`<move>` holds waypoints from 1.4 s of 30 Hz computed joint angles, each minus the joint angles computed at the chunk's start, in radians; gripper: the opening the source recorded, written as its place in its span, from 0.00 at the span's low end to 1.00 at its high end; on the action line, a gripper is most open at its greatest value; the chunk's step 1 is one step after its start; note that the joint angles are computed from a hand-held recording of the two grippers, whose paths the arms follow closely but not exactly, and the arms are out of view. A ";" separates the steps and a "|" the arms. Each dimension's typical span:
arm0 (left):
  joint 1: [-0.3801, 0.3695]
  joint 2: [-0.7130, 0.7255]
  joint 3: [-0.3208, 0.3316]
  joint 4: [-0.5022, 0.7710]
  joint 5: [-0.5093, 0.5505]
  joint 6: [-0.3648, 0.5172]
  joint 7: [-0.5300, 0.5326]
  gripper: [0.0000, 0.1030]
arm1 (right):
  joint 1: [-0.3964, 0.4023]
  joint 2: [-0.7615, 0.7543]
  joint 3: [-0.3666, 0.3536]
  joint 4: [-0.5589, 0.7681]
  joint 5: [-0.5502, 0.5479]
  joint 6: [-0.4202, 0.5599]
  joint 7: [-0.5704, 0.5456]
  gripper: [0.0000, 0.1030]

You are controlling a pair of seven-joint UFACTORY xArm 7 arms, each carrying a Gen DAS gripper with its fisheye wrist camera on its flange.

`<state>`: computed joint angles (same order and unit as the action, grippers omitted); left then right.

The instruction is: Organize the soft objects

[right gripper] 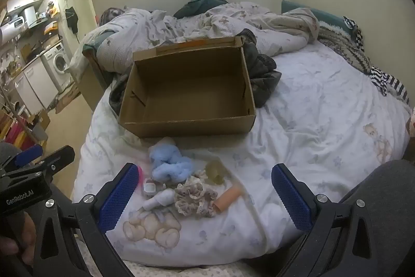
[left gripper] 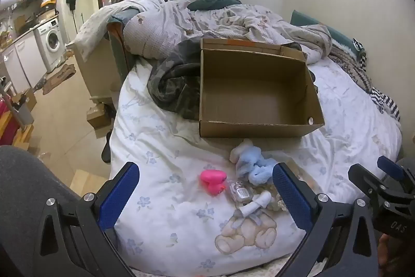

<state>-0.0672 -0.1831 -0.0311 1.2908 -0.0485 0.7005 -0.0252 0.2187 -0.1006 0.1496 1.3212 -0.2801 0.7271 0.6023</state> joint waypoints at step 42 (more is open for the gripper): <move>0.001 -0.001 -0.005 -0.023 0.041 -0.015 -0.011 1.00 | 0.003 0.004 0.000 -0.003 0.005 -0.007 -0.003 1.00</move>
<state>-0.0666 -0.1839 -0.0360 1.2678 -0.0074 0.6860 -0.0359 0.2222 -0.0961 0.1498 1.3179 -0.2752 0.7199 0.5991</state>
